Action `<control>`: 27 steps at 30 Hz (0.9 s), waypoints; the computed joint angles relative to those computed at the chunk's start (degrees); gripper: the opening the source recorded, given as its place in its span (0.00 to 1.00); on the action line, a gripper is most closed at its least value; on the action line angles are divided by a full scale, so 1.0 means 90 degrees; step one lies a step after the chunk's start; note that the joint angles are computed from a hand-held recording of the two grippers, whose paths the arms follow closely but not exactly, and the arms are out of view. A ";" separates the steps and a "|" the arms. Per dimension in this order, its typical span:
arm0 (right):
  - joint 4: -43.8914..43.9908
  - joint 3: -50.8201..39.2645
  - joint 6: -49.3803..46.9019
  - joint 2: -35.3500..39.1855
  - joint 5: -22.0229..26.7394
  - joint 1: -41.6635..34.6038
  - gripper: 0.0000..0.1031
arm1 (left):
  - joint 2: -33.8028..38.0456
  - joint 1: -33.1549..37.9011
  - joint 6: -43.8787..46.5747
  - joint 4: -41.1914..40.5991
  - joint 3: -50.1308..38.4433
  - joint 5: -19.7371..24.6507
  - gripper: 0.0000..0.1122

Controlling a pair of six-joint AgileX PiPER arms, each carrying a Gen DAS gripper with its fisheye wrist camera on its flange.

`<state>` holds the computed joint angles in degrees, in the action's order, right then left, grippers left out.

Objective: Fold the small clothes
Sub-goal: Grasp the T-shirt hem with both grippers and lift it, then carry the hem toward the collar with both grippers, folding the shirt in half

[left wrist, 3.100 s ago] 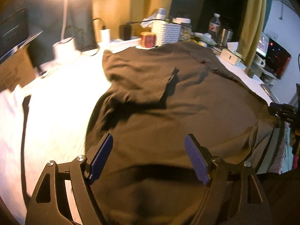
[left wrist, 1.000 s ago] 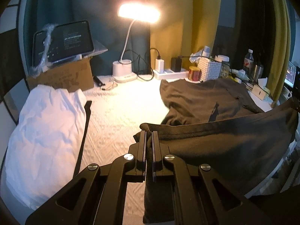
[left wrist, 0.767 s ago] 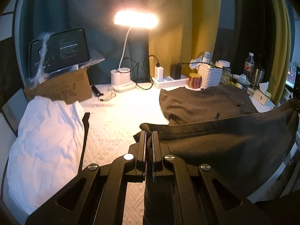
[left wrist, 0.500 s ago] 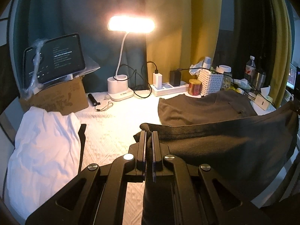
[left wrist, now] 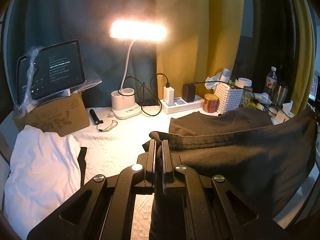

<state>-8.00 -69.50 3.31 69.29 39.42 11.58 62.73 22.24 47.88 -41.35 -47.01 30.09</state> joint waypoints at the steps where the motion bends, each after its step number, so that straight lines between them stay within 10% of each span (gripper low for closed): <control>1: 0.0013 -0.0052 -0.0022 0.0052 -0.0009 -0.0005 0.08 | 0.0048 -0.0015 0.0015 -0.0039 -0.0027 -0.0032 0.03; 17: -0.0592 -0.1165 0.0397 0.1234 -0.0198 0.0306 0.08 | 0.1175 -0.0239 0.0799 -0.1094 -0.0878 -0.0870 0.00; 27: -0.0719 -0.1576 0.0398 0.1847 -0.0160 0.0427 0.08 | 0.2823 -0.0440 -0.0600 -0.0047 -0.1756 -0.0227 0.05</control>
<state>-14.47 -83.69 6.90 85.91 37.98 15.42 88.13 18.28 42.48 -41.77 -62.82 28.05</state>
